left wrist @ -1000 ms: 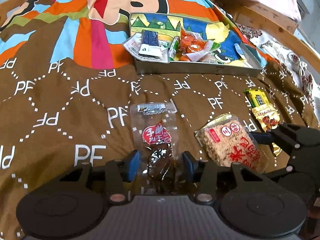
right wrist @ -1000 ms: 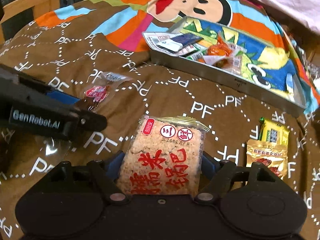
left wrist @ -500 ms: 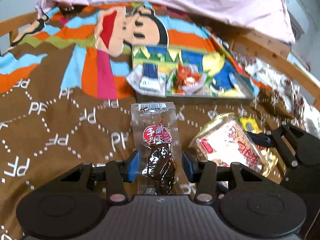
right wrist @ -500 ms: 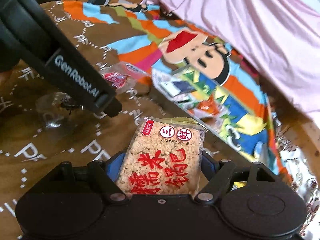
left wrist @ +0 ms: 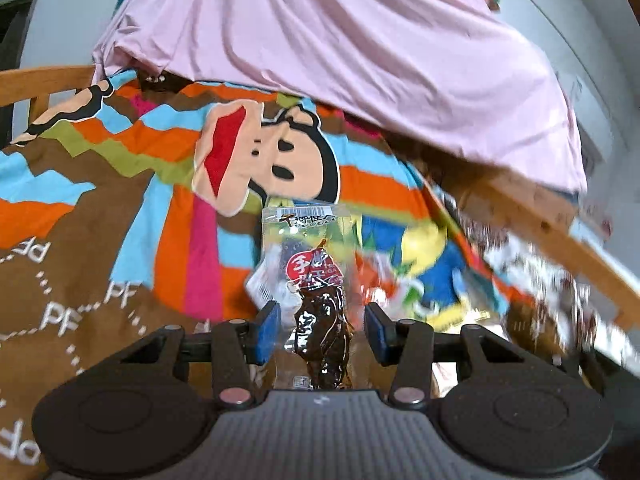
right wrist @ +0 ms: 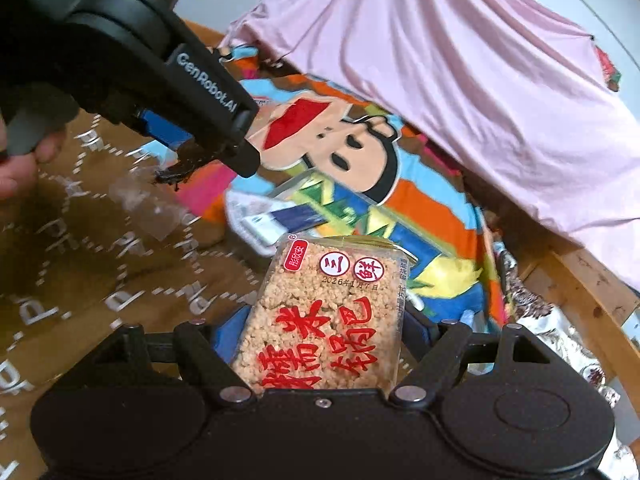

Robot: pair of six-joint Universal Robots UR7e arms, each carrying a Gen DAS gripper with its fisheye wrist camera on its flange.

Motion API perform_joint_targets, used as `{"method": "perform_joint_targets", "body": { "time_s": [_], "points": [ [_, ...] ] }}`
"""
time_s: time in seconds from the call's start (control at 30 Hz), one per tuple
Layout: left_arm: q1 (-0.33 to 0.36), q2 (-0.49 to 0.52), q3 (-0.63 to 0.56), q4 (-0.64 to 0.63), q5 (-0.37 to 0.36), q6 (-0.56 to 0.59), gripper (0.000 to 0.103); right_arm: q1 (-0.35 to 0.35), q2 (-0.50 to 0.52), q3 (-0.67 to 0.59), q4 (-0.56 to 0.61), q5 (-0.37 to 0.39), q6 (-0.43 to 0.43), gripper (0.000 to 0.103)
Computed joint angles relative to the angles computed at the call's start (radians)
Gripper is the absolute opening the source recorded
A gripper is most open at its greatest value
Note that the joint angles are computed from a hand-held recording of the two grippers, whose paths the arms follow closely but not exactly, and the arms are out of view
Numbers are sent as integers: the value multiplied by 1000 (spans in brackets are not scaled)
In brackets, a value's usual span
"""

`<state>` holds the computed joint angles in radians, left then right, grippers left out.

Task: Organize snacks
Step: 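Carry the jerky packet with the left tool toward the tray while the right tool carries the rice cracker there, then lower the rice cracker into the tray with the right tool while the left tool lowers the jerky packet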

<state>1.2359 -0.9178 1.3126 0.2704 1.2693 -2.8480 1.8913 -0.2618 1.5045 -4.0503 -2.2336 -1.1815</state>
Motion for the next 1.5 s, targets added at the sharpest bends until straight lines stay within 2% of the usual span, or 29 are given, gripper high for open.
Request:
{"method": "perform_joint_targets", "body": {
  "time_s": [0.23, 0.37, 0.57, 0.67, 0.77, 0.97, 1.13, 1.27, 1.37, 1.5],
  "points": [
    [5, 90, -111, -49, 45, 20, 50, -48, 33, -114, -106, 111, -83, 80],
    [13, 144, -187, -54, 62, 38, 50, -76, 66, -214, -125, 153, -78, 80],
    [19, 247, -344, -5, 37, 58, 50, -98, 123, -380, -73, 171, -37, 80],
    [26, 279, -382, -32, 48, 98, 50, -111, 152, -449, -43, 179, -35, 80],
    [40, 312, -418, -23, 63, 117, 50, -124, 163, -490, -16, 162, 23, 80],
    [68, 391, -532, 66, 104, 88, 50, -145, 195, -596, 45, 78, 141, 80],
    [75, 414, -566, 69, 110, 97, 50, -165, 225, -659, 72, 39, 149, 80],
    [77, 458, -648, 139, 95, 76, 50, -173, 226, -667, 102, 16, 190, 80],
    [78, 472, -665, 151, 97, 91, 50, -174, 235, -684, 125, -7, 202, 80],
    [80, 500, -704, 182, 91, 100, 50, -179, 241, -688, 147, -6, 211, 80]
  ]
}}
